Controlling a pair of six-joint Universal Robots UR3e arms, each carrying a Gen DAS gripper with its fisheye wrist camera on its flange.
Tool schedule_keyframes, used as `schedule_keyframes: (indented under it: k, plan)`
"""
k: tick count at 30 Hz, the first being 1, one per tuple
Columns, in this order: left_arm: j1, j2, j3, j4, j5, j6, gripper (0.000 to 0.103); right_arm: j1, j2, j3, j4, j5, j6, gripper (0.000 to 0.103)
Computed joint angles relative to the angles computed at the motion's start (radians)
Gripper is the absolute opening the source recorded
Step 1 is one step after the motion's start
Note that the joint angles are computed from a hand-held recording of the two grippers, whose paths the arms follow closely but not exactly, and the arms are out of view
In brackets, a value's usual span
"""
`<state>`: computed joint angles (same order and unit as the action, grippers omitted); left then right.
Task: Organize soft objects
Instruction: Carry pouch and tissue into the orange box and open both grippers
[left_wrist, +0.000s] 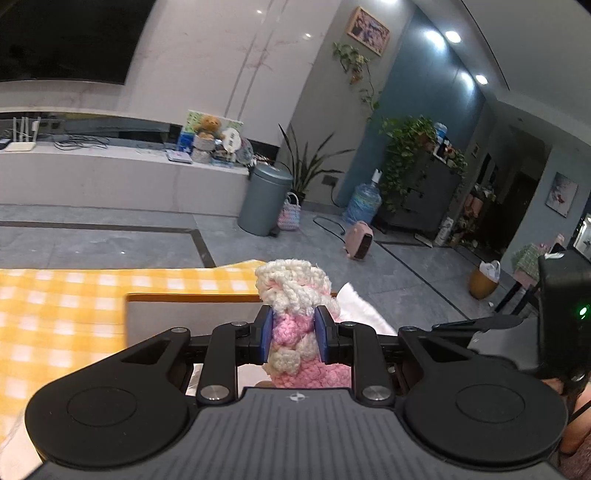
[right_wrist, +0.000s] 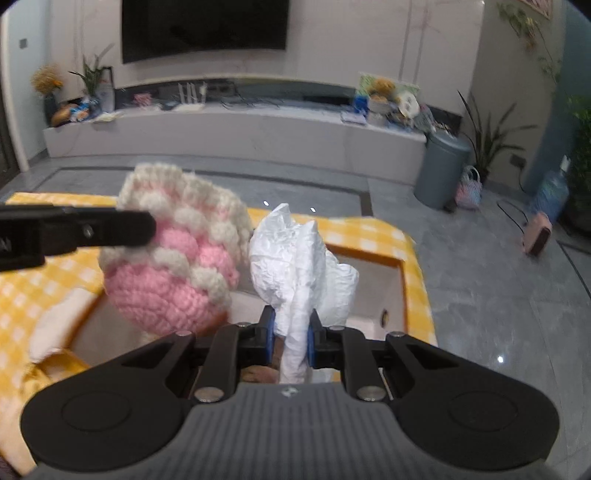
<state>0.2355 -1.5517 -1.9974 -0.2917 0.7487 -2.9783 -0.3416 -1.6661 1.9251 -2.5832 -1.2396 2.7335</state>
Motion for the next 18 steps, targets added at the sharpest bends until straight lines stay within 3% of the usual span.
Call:
schedule_keyframes:
  k: [10,18]
  plan:
    - [-0.147,-0.215,0.136,0.085,0.108,-0.022,0.027,0.005,0.198,-0.045,-0.068,-0.089,0.002,0.016]
    - [-0.188,-0.269,0.159,0.075,0.178,-0.003,0.027,0.033,0.211,-0.024,-0.087,-0.137,-0.066,0.03]
